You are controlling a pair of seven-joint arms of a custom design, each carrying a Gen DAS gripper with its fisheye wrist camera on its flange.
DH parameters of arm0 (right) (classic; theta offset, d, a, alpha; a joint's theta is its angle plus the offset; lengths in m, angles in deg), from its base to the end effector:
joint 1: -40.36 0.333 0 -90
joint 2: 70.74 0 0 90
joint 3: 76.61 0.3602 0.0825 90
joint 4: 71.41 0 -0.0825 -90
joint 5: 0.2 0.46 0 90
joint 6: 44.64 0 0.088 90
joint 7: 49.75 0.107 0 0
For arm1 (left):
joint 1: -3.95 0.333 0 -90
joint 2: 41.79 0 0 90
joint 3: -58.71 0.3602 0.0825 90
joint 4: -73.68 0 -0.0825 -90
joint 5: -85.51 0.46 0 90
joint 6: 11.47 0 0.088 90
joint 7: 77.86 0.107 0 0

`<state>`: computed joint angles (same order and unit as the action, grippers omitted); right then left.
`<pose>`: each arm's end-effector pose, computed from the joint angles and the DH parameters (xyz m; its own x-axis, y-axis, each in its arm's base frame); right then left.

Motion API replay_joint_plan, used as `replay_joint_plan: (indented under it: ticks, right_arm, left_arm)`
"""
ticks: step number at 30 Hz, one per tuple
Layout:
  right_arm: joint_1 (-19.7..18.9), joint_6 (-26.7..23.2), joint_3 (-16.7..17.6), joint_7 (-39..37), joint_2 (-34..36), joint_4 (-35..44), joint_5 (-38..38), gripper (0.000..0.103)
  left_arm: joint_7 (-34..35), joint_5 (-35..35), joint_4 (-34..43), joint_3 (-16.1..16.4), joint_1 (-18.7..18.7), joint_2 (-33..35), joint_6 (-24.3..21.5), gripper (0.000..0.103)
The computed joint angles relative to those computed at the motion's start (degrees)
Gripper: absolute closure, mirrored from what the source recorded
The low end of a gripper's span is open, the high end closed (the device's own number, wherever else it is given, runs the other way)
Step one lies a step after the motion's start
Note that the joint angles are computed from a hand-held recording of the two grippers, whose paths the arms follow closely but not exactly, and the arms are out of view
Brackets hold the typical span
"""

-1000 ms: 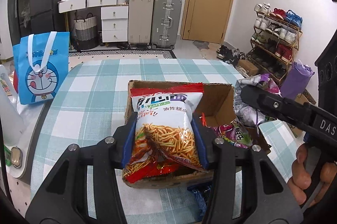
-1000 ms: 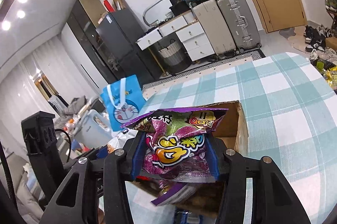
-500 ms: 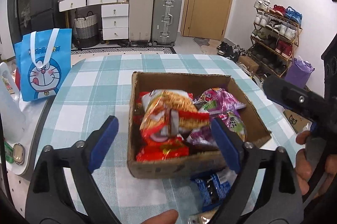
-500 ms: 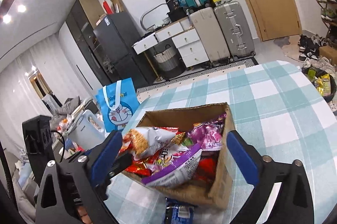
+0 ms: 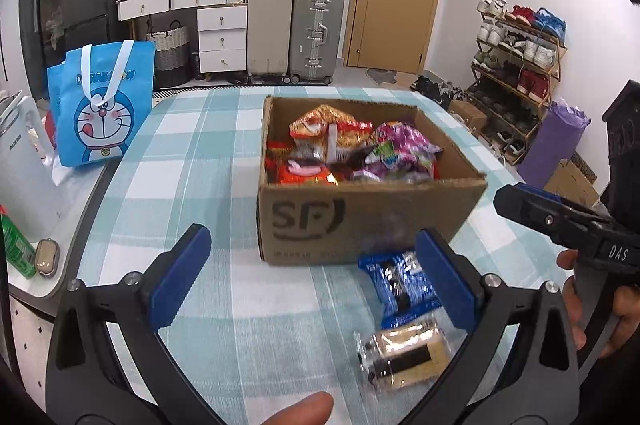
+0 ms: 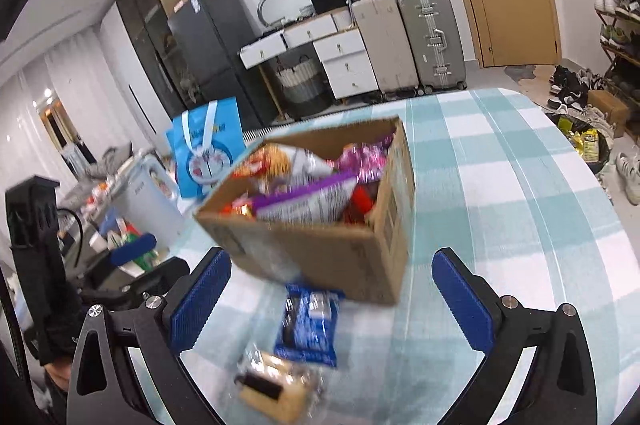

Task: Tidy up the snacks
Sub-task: 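Move both tools back toward the blue Oreo pack and biscuit pack, then grasp the blue Oreo pack with the right tool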

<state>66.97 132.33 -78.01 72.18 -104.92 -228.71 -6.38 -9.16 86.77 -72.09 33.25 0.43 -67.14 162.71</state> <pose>0.3894 0.1925 0.5027 0.1498 -0.9207 -0.3603 -0.6688 0.1740 -0.7228 0.4341 -0.2598 0.5171 -0.2469 -0.9649 0.0898 -0.6114 0.0832 -0.7869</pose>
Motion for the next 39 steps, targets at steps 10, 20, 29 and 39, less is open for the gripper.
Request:
replay_joint_plan:
  ticks: [10, 20, 29, 39]
  right_arm:
    - [0.7, -7.2, 0.8, -1.2, -0.2, -0.5, 0.9, 0.001]
    - [0.9, -10.3, 2.0, -2.8, 5.4, 2.0, 3.1, 0.001]
    - [0.5, -14.2, 5.1, -3.8, 11.9, 6.0, 2.8, 0.000]
    - [-5.4, -15.3, 11.7, 7.7, 15.3, 8.8, -10.1, 0.000]
  left_arm:
    - [-0.6, 0.9, -3.5, -1.9, -0.6, -2.4, -1.2, 0.001]
    - [-3.3, 3.2, -4.6, -3.3, 1.1, -2.7, -1.9, 0.001]
    - [-4.2, 3.6, -3.6, -1.6, 1.4, -1.4, -3.1, 0.001]
    - [-4.3, 3.3, -3.5, 0.0, 0.9, -1.1, -3.3, 0.001]
